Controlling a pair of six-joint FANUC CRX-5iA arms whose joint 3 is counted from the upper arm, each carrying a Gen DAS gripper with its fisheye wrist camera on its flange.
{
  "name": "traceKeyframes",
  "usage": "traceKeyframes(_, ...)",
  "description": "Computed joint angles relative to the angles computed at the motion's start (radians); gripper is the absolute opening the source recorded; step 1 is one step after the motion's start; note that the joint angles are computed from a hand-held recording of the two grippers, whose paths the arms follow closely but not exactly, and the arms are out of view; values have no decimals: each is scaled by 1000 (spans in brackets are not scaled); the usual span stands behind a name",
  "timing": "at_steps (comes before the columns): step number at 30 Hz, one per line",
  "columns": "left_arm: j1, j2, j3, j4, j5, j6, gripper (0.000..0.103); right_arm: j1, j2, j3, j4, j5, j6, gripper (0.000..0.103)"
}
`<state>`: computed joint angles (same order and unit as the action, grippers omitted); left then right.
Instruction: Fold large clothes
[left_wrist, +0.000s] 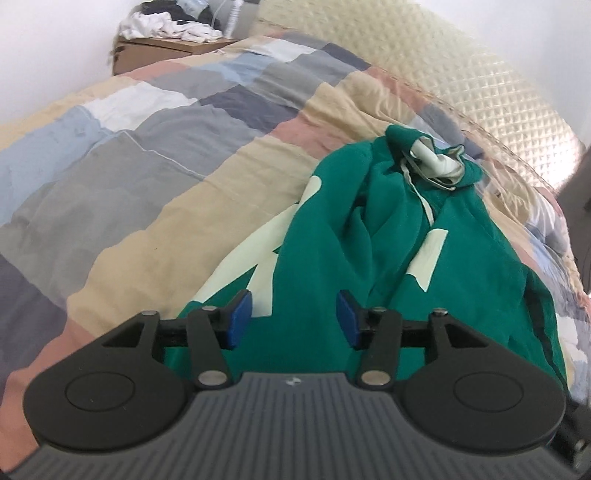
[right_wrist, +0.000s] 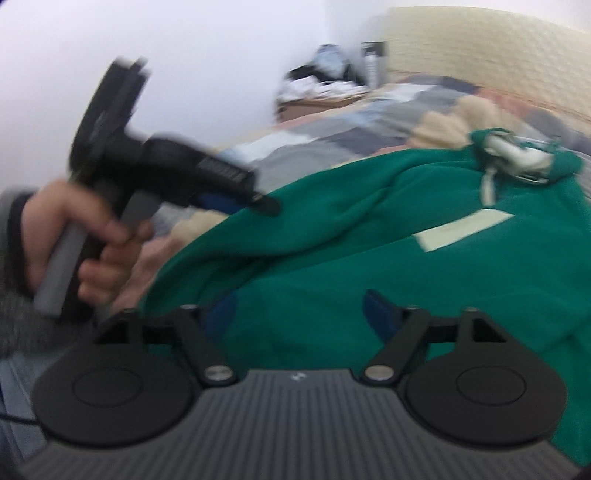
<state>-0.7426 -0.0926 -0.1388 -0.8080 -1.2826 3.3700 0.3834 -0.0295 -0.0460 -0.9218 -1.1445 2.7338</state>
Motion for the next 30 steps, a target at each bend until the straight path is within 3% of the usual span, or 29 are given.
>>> traceKeyframes(4, 43, 33, 16, 66, 23, -55, 62, 27, 28, 1, 38, -29, 6, 81)
traceKeyframes(9, 82, 118, 79, 122, -43, -145, 62, 117, 25, -58, 185, 89, 53, 79)
traceKeyframes(10, 89, 129, 87, 129, -61, -150, 61, 130, 22, -65, 205, 107, 40, 75)
traceKeyframes(11, 92, 137, 93, 131, -72, -155, 56, 132, 22, -64, 208, 109, 13, 71)
traceKeyframes(13, 105, 146, 99, 138, -87, -175, 39, 133, 21, -54, 219, 113, -33, 54)
traceKeyframes(14, 111, 147, 101, 142, -90, -185, 30, 126, 18, -49, 213, 111, -42, 52)
traceKeyframes(15, 118, 141, 99, 144, -88, -200, 20, 111, 20, -36, 198, 99, -55, 49)
traceKeyframes(18, 146, 107, 93, 138, -92, -253, 9, 54, 19, -1, 149, 75, -92, 47)
traceKeyframes(24, 265, 22, 122, 114, -154, -414, 6, -119, 56, 145, 26, 80, -147, 45)
traceKeyframes(27, 334, 20, 193, 57, -204, -531, 6, -194, 103, 234, -13, 133, -159, 45)
traceKeyframes(30, 426, 44, 275, 42, -201, -623, 6, -258, 171, 334, -49, 208, -163, 45)
